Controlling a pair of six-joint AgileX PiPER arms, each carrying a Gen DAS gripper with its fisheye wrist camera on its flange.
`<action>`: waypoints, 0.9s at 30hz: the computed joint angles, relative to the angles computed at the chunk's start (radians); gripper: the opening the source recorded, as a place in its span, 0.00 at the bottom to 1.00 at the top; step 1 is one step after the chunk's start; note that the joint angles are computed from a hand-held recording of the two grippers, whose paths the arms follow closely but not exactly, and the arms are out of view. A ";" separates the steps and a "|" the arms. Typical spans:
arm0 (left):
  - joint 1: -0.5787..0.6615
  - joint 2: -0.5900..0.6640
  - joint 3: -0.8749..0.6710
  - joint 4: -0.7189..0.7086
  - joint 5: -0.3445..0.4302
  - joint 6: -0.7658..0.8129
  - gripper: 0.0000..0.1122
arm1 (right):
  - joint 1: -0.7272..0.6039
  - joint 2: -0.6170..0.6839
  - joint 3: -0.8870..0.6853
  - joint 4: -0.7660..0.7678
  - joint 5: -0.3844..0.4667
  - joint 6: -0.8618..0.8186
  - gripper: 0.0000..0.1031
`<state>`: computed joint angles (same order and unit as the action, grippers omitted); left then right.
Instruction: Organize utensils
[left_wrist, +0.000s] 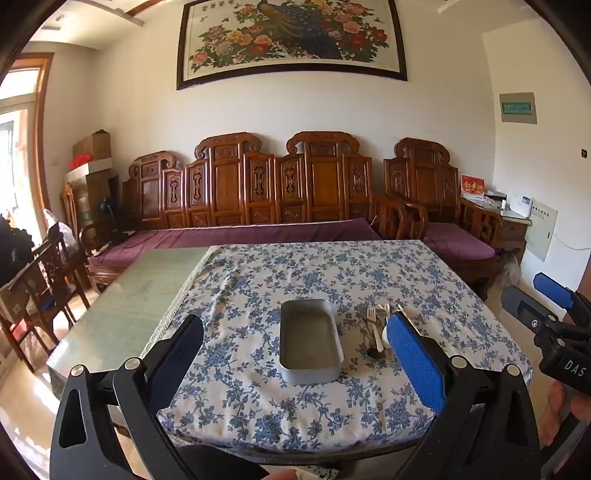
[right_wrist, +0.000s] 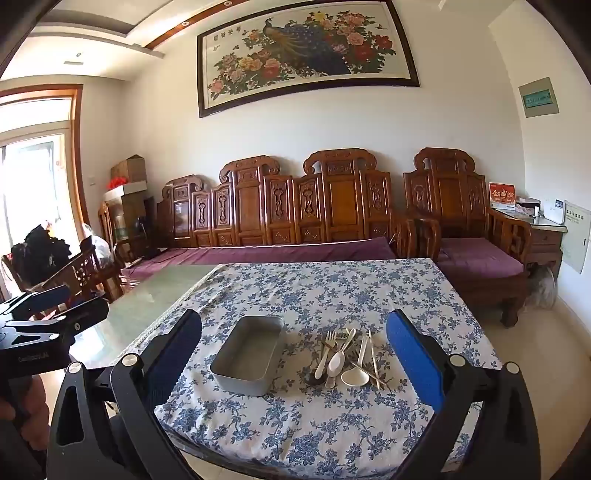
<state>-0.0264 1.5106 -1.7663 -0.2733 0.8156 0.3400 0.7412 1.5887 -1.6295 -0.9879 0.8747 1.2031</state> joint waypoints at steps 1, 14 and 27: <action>0.001 -0.001 0.001 -0.003 0.000 0.000 0.86 | 0.000 -0.001 0.001 -0.002 -0.002 0.004 0.97; -0.002 0.011 -0.035 -0.003 0.026 -0.021 0.86 | 0.003 0.001 -0.003 -0.006 0.001 0.006 0.97; 0.001 0.007 -0.025 -0.008 0.021 -0.018 0.86 | 0.005 0.003 -0.006 -0.008 0.003 0.008 0.97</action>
